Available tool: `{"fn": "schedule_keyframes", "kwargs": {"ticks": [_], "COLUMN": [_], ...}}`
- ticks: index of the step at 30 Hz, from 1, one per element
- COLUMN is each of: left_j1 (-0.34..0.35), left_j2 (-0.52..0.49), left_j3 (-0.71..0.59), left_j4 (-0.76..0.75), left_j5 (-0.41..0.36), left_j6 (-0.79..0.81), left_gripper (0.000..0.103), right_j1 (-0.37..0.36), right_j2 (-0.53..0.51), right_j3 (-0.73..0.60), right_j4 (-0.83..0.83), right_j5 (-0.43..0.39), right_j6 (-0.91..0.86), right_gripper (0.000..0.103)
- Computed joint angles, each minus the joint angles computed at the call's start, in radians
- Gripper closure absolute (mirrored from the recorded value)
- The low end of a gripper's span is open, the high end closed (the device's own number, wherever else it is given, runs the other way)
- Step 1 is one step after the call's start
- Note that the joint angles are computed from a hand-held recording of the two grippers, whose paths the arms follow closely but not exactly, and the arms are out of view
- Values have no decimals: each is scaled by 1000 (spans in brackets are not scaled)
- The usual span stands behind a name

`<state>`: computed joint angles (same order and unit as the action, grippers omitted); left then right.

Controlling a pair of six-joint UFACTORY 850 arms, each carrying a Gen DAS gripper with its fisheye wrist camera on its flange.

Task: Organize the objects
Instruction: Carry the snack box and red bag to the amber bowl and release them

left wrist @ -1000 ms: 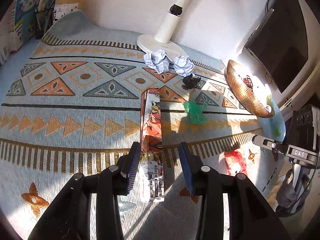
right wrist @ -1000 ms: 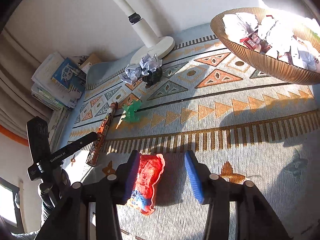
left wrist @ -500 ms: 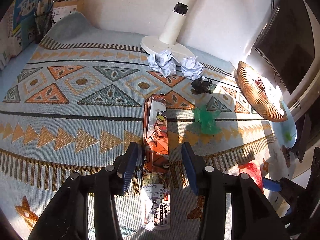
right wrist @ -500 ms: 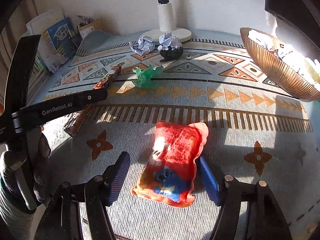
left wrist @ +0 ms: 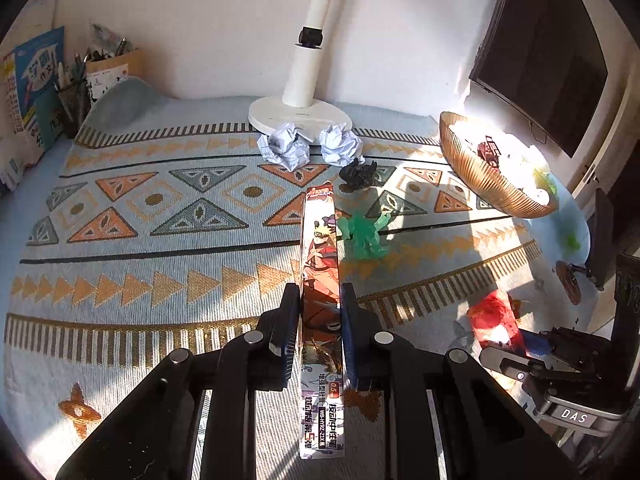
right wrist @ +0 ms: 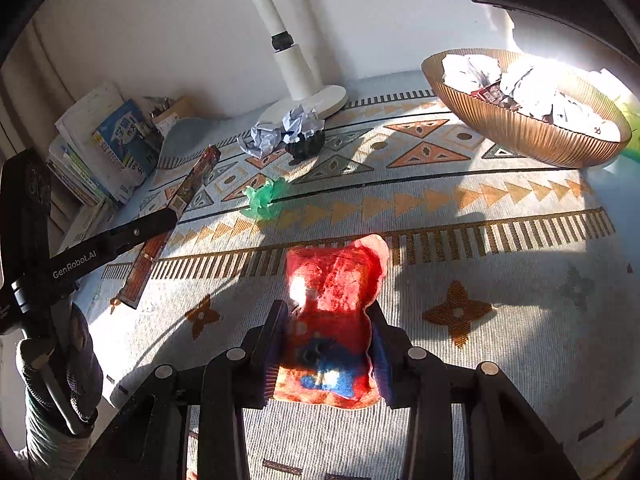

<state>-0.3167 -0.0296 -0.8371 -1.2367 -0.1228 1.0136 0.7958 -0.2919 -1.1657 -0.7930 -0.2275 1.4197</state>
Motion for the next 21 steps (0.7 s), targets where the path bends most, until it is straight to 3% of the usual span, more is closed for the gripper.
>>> {"fn": "schedule_keyframes", "kwargs": {"ticks": [5,11,15,21], "left_j1": [-38,-129,-182,-227], "left_j2": [-25,-163,-302,-507], "left_j3": [-93,-335,-530,-806], "left_j4": [-177,-281,-170,57], "left_j5": [-41,-75,-87,-107], "left_j6": [170,305,209,-37], "left_gripper": [86,86,86,86], "right_j1": [-43,-128,-198,-260], "right_j2": [97,159,105,6], "right_j3": [20,-23,-106,-210], "right_j4": [-264,-463,-458,-383], "right_j5": [-112,-304,-383,-410], "right_j6": [211,396,412,344], "right_gripper": [65,65,65,65]}}
